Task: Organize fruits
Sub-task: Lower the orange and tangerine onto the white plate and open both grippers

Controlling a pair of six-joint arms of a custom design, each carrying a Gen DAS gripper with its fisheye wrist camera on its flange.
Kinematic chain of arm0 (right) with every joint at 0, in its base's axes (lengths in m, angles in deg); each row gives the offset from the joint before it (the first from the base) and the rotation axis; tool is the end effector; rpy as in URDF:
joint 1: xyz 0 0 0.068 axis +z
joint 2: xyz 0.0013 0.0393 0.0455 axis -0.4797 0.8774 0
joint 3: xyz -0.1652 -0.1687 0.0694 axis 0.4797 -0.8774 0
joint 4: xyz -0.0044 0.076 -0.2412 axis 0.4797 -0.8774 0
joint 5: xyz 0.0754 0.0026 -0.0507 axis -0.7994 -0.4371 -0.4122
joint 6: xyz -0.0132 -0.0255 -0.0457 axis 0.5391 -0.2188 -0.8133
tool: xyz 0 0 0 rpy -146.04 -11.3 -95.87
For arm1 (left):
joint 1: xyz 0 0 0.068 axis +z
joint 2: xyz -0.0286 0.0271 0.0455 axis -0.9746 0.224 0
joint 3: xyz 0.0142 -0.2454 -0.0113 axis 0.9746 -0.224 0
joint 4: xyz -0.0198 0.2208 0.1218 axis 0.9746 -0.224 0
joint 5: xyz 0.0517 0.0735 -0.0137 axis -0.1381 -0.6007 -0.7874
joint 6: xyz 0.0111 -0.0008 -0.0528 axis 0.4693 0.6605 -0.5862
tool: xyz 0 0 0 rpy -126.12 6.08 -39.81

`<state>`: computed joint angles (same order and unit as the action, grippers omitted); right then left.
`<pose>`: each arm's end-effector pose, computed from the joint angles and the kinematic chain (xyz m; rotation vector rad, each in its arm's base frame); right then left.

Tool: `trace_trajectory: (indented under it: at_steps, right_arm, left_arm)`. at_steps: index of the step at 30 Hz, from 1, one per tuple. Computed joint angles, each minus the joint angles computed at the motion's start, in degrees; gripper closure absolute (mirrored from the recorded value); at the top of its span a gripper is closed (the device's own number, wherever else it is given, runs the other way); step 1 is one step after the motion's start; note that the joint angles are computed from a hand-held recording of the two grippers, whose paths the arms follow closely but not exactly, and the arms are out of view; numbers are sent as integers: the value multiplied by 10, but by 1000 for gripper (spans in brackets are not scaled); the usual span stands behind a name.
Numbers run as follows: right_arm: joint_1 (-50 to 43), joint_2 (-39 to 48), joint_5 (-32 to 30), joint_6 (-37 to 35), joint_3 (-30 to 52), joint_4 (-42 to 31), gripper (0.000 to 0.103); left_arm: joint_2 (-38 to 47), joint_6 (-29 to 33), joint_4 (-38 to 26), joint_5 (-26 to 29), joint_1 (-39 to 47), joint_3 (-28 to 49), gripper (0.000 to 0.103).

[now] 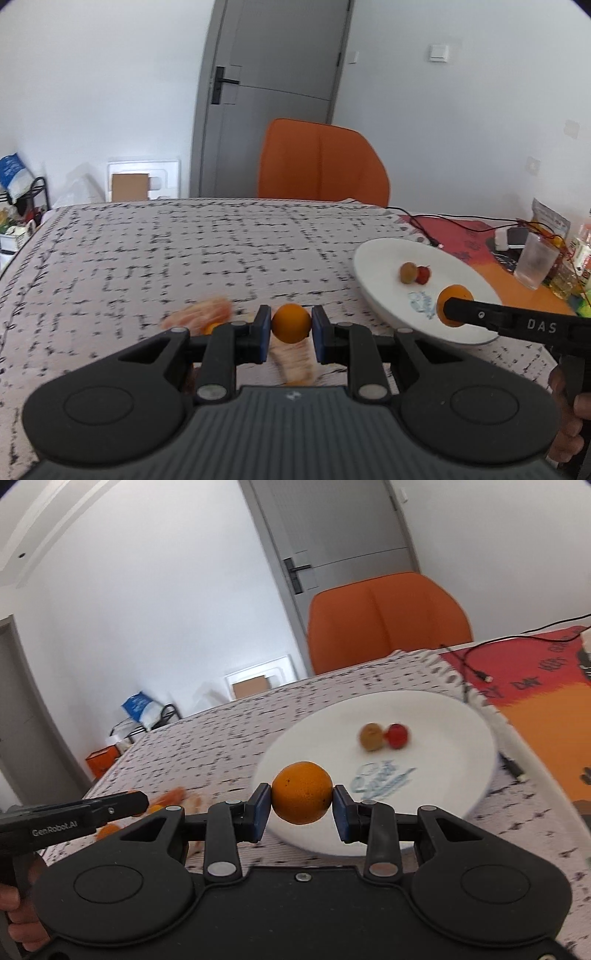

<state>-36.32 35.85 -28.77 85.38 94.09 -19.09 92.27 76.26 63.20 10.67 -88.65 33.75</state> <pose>0.1963 -0.0251 0.1539 0.4757 1.9813 0.1771 0.3099 -0.0810 0.1757 0.6339 2.0310 -0.5804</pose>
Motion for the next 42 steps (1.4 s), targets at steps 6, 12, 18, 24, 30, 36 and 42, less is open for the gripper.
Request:
trace_trajectory:
  at_steps: [6,12,18,24,30,36,42]
  right_arm:
    - [-47,-27,-26,-1,-22,-6,69]
    - [-83,-23,-54,-8,-32,3,69]
    - [-111,-41,-61,-18,-41,1,66]
    - [-148,-110,-81,-25,-56,-42,65]
    - [-184,-172,-110,-34,-68,-94,65]
    - [-199,-162,-124,-35,-72,-86,65]
    - [-197,-177,-129,-33,-69,-97,64]
  left_arm:
    - [-3,4,2,-8,-29,0,81]
    - [12,0,6,-28,-64,11,81]
    - [26,-2,5,-43,-98,24,81]
    - [39,1,3,-54,-127,39,81]
    - [53,-4,4,-60,-145,57,81]
    - [72,-9,5,-73,-166,79,81]
    - [78,-19,5,-80,-170,89,77]
